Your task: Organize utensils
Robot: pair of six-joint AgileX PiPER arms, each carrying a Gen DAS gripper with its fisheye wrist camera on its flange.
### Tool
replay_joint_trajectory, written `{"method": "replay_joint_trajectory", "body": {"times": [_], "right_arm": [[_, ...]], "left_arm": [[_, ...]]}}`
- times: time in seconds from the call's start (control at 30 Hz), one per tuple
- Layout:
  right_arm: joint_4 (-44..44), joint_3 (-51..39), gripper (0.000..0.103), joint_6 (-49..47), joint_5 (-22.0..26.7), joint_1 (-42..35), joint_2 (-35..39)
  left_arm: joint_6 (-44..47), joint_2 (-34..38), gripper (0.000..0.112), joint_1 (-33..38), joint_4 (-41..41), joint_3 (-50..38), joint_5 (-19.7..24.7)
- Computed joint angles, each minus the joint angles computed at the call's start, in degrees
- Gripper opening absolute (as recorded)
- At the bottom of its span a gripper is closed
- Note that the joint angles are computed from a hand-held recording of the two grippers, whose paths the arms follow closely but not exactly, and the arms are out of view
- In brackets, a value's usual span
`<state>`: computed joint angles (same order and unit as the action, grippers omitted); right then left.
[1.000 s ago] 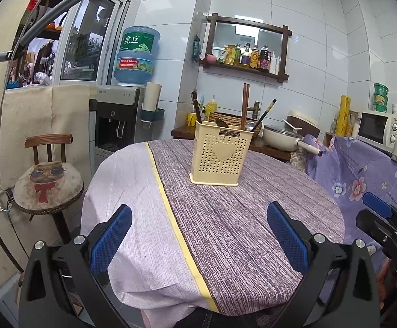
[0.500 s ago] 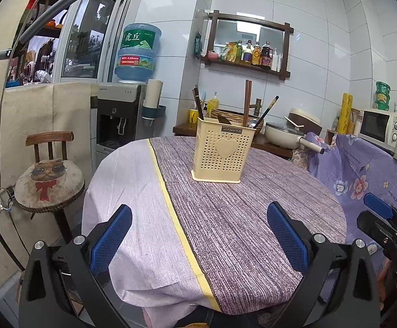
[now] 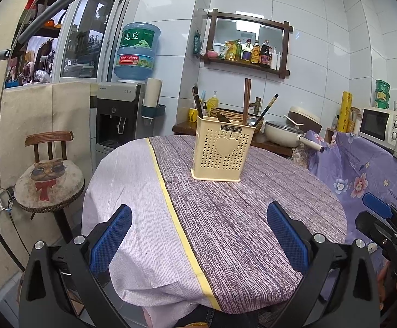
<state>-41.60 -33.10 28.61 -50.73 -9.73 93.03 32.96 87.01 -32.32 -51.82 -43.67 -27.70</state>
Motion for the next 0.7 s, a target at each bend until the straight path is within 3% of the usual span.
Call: {"method": "replay_joint_trajectory", "body": {"times": [0.7], "right_arm": [[-1.39,-1.03,0.097,1.39,0.99,-0.06,0.28]], "left_arm": [[-1.5,0.64,0.098,0.61,1.89,0.24,0.47]]}}
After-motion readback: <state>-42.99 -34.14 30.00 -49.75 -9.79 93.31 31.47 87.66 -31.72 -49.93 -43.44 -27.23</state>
